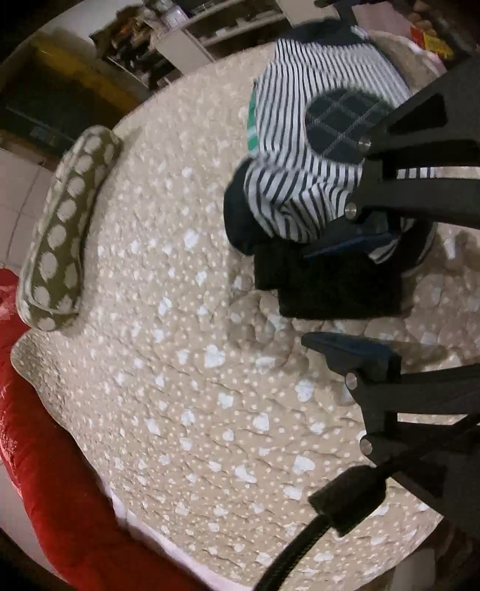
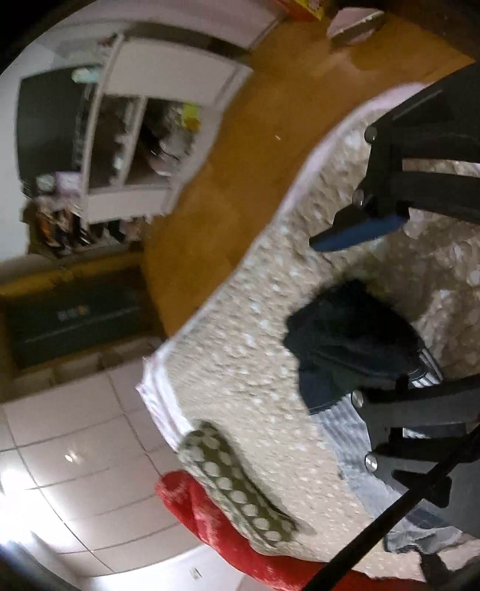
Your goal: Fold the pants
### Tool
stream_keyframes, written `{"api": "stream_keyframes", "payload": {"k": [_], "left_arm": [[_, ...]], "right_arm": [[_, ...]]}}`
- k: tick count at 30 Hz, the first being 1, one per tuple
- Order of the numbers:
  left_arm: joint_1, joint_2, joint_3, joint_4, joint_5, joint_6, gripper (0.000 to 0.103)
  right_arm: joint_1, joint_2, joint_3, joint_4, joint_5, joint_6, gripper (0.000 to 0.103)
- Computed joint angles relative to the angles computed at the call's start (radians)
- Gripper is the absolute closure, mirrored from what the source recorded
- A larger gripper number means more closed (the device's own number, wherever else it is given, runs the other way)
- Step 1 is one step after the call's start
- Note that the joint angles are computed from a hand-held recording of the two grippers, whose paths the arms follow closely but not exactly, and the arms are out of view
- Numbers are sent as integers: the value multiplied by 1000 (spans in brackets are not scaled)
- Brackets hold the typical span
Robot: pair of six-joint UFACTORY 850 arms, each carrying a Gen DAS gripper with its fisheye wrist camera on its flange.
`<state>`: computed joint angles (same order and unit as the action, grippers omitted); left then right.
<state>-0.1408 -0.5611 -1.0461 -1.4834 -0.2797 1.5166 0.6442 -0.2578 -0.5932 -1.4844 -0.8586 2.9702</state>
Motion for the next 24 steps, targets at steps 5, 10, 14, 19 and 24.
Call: {"api": "stream_keyframes", "payload": {"k": [5,10,14,19,24], "left_arm": [[102,15,12,-99,-212,37,54],[160,-62,-91,25,-367,-122,42],[165,-148,-201,123,-467,-224,40],[146,-245,-331,216,-588,-305,39],[113,-305,-408,309,-657,-357,39]], "right_arm": [[58,-10,-75,-169,4,-55,33],[70,-145,-237,-583,234,-8,30],[110,-308,-436,-684,359,-138,30],[154,-457,-618,-491,365,-474,30],[165,-534,-695,-389,357,-598,30]]}}
